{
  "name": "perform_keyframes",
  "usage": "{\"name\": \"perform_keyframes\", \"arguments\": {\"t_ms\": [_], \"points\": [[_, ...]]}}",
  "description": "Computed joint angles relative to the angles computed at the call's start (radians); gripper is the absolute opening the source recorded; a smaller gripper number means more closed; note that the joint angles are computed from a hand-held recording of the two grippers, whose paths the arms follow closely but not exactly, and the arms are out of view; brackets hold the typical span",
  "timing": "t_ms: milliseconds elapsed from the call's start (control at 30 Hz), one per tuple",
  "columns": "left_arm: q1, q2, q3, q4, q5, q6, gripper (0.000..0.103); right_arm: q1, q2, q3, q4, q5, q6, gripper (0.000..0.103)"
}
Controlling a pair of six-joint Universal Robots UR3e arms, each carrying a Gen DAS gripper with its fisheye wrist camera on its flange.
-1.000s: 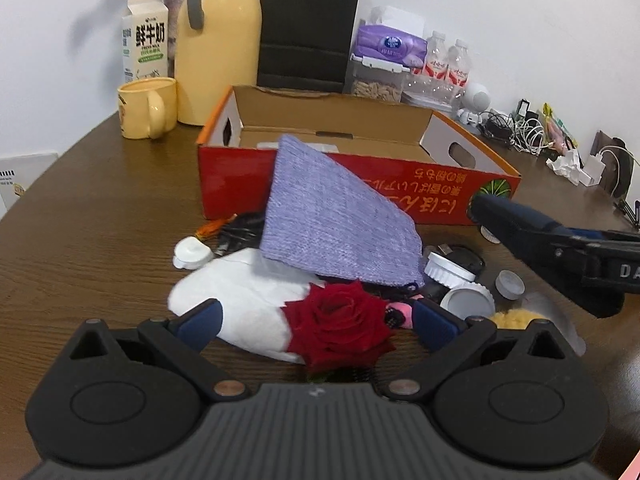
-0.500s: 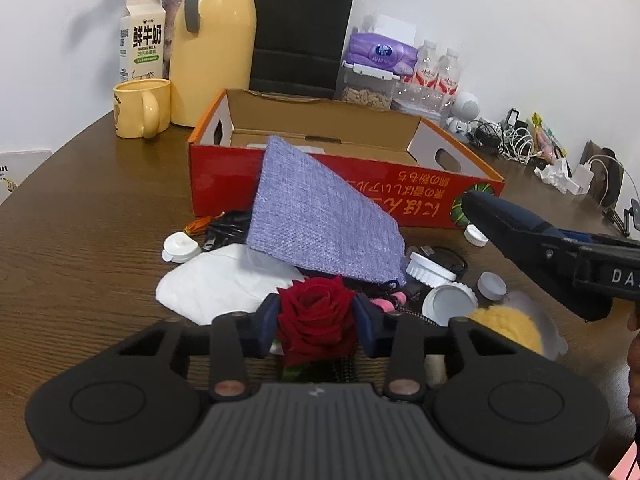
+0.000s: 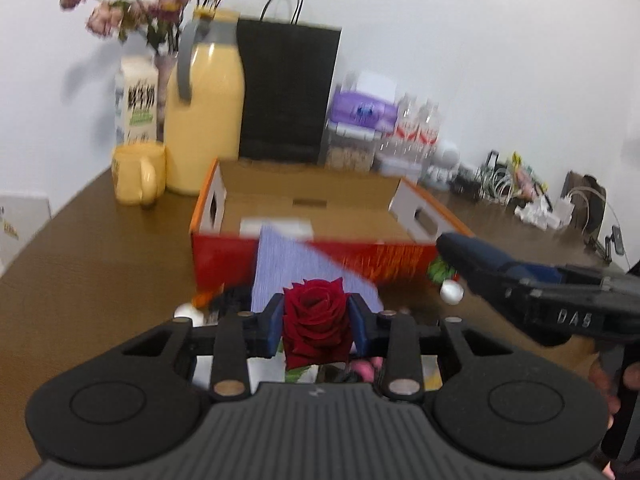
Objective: Organize objects
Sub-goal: 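Carry the rose and pouch into the cardboard box and open both tools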
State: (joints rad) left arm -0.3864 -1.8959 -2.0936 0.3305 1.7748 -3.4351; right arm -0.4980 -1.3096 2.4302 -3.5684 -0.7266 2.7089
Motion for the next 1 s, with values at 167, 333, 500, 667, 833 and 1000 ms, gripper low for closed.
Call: {"name": "perform_keyframes", "arguments": {"t_ms": [167, 333, 500, 667, 833, 1000], "points": [[0.008, -0.059, 0.173, -0.06, -0.005, 0.036, 0.034, 0.046, 0.057, -0.101, -0.065, -0.019, 0.078, 0.063], [0.024, -0.179, 0.427, -0.165, -0.026, 0.054, 0.035, 0.133, 0.162, -0.299, -0.106, -0.103, 0.176, 0.063], [0.047, -0.355, 0.746, -0.326, -0.041, 0.047, 0.035, 0.224, 0.307, -0.582, -0.041, -0.236, 0.209, 0.063], [0.068, -0.565, 1.111, -0.54, -0.043, 0.016, 0.035, 0.31, 0.51, -0.902, 0.045, -0.38, 0.186, 0.063], [0.088, -0.711, 1.332, -0.667, -0.07, 0.008, 0.035, 0.358, 0.685, -1.199, 0.223, -0.463, 0.189, 0.063], [0.103, -0.774, 1.414, -0.761, -0.115, 0.022, 0.035, 0.354, 0.73, -1.25, 0.304, -0.476, 0.166, 0.063]]}}
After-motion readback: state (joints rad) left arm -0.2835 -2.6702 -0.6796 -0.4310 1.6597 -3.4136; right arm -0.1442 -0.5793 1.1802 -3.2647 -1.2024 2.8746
